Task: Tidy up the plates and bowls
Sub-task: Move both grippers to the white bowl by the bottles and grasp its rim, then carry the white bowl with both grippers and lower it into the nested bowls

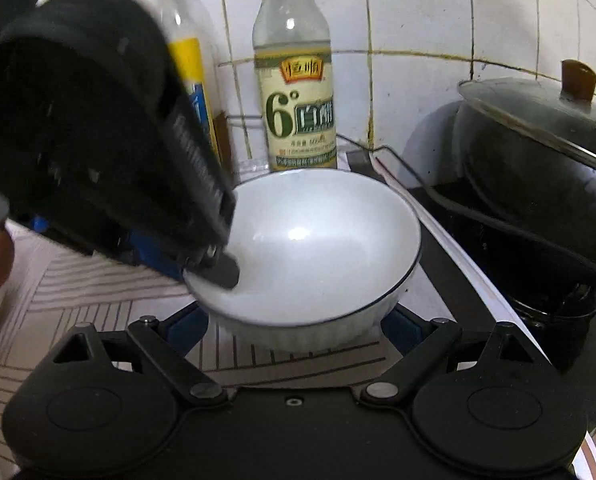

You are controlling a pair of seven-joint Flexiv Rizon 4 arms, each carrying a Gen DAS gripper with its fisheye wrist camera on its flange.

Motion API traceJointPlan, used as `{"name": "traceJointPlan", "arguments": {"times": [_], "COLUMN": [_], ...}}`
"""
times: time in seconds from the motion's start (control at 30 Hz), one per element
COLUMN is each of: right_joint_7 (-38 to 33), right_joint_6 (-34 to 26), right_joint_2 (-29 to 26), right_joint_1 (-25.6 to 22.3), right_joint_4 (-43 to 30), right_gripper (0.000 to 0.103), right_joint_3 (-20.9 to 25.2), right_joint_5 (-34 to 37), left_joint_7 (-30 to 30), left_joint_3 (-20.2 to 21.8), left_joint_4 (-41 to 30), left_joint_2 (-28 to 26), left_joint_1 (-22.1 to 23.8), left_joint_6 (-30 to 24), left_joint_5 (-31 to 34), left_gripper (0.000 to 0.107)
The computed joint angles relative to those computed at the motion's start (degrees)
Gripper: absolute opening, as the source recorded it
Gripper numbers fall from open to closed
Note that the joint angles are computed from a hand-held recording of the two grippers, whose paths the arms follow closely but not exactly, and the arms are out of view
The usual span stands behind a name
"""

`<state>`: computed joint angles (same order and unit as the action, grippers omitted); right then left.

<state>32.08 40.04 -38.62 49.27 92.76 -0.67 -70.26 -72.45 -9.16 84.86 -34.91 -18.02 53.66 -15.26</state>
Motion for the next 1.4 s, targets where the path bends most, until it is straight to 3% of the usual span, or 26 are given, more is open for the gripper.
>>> {"name": "traceJointPlan", "arguments": {"times": [0.47, 1.07, 1.4], "right_joint_7": [0.3, -9.1, -13.9], "right_joint_6": [-0.2, -3.7, 0.9], "right_joint_2": [0.0, 1.3, 1.6], "right_joint_1": [2.9, 9.3, 11.1], "right_joint_4": [-2.4, -8.6, -11.2], "right_gripper": [0.095, 0.095, 0.095], "right_joint_3": [0.3, 1.4, 1.5], "right_joint_5": [-2.5, -3.8, -6.0], "left_joint_7": [4.0, 11.4, 15.3], "left_joint_3": [1.2, 4.5, 7.8], "left_joint_4": [8.0, 21.8, 26.3], "left_joint_2": [9.8, 27.5, 34.1], "left_joint_1": [3.4, 7.4, 9.9], "left_joint_6": [-3.1, -4.5, -8.3], "left_joint_5": [-0.5, -7.2, -9.8], "left_gripper": [0.012, 0.013, 0.013]}}
